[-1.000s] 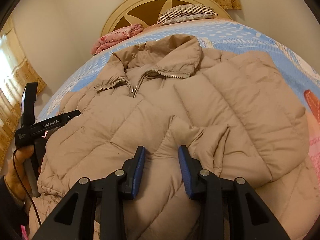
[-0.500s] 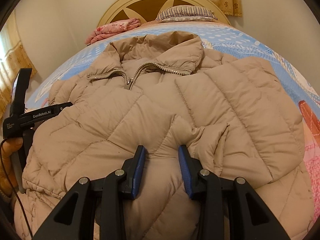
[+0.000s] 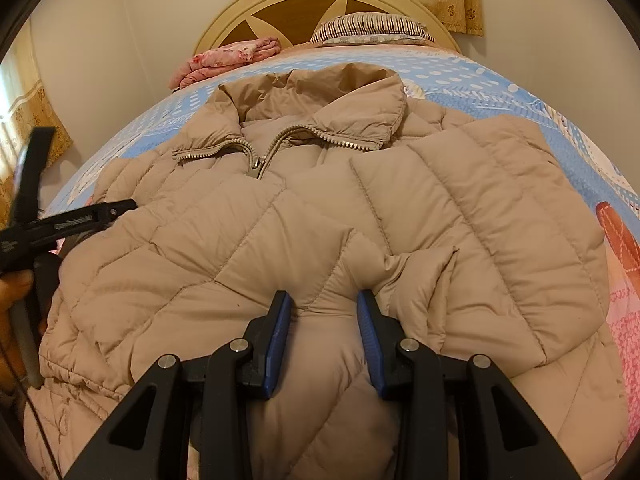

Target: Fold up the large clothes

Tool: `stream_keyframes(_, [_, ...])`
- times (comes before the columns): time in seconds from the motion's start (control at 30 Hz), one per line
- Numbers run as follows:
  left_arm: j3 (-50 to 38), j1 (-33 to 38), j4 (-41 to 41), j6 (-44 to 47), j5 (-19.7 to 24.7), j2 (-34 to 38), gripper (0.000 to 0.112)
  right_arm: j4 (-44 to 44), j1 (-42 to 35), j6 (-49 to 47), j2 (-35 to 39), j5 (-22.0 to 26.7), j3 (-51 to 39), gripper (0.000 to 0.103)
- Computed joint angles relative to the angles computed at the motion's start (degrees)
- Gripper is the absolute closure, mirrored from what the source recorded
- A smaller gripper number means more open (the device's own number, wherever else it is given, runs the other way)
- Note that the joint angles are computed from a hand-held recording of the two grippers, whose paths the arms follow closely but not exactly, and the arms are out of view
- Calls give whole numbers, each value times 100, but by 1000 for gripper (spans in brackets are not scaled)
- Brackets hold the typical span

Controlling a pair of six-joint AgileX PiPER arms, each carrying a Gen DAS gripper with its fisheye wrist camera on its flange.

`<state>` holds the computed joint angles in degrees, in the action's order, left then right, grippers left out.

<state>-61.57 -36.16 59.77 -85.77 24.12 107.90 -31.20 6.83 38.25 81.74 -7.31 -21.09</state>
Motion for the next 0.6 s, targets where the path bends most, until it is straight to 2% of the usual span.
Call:
stream_keyframes(0.13, [401,-382,694,-627,82,-535,9,-85,-8,101,0,-35,7,68])
stream_keyframes(0.2, [474,-579,727,-565,36,-607,9,-352,-62,340,-3,-71,15,68])
stream_keyframes(0.3, [343,-766,590,-291,80,-335,9,-374,-69,361,-4,-81,19,68])
stream_keyframes(0.37, [181,-846,485,-117,278,-48,9,-558,-101,537,-2,-115,24,68])
stream_keyframes(0.5, [156,-656,210,92,-6,119,9,-673,-135,632,-8,-148,38,68])
stream_keyframes(0.6, [139,-648,233,85,-14,199,9,-681,-145,633,-3,-161,42,67])
